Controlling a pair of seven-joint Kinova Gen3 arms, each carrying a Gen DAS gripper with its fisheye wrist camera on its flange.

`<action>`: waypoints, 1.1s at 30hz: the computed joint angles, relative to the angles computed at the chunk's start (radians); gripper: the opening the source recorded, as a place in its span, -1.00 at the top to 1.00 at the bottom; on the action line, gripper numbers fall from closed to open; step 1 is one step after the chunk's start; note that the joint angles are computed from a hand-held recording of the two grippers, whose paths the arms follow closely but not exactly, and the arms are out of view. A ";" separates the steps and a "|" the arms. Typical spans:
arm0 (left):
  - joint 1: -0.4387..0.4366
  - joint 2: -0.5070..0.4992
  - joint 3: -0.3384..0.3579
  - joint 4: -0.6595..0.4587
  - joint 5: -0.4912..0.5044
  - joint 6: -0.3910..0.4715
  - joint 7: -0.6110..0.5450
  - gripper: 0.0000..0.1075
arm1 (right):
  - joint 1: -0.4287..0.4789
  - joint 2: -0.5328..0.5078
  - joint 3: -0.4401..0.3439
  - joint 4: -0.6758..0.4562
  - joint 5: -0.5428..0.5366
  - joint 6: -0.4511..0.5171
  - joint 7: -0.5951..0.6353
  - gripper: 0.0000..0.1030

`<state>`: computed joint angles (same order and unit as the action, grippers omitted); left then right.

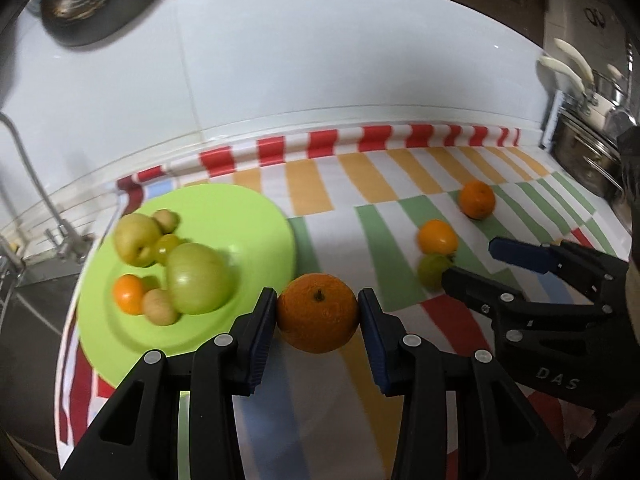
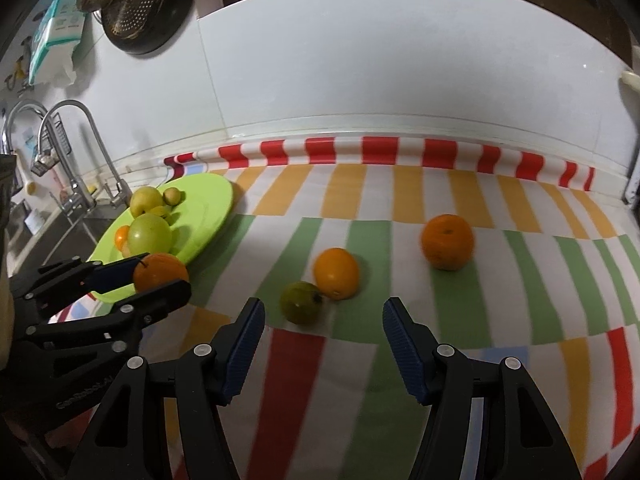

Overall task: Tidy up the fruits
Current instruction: 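Grasp the large tangerine with the left gripper while the right gripper grasps the dark green fruit, then carry the tangerine with the left gripper while the right gripper carries the green fruit to the plate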

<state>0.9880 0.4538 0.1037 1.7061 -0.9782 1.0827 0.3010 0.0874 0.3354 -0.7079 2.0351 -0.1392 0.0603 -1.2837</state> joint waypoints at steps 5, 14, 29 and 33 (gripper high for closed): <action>0.000 -0.010 0.000 0.013 -0.003 0.010 0.018 0.24 | -0.038 0.040 0.020 -0.045 -0.016 0.054 0.010 -0.04; -0.011 -0.011 0.005 0.022 -0.007 -0.005 0.027 0.24 | -0.166 0.060 0.150 -0.101 -0.084 0.117 0.059 0.33; 0.028 -0.040 0.027 0.037 -0.026 0.049 0.090 0.24 | -0.117 -0.007 0.092 -0.043 -0.169 0.081 0.138 0.44; 0.054 -0.056 0.047 0.046 -0.026 0.092 0.125 0.24 | -0.042 -0.043 0.005 -0.012 -0.208 0.066 0.172 0.44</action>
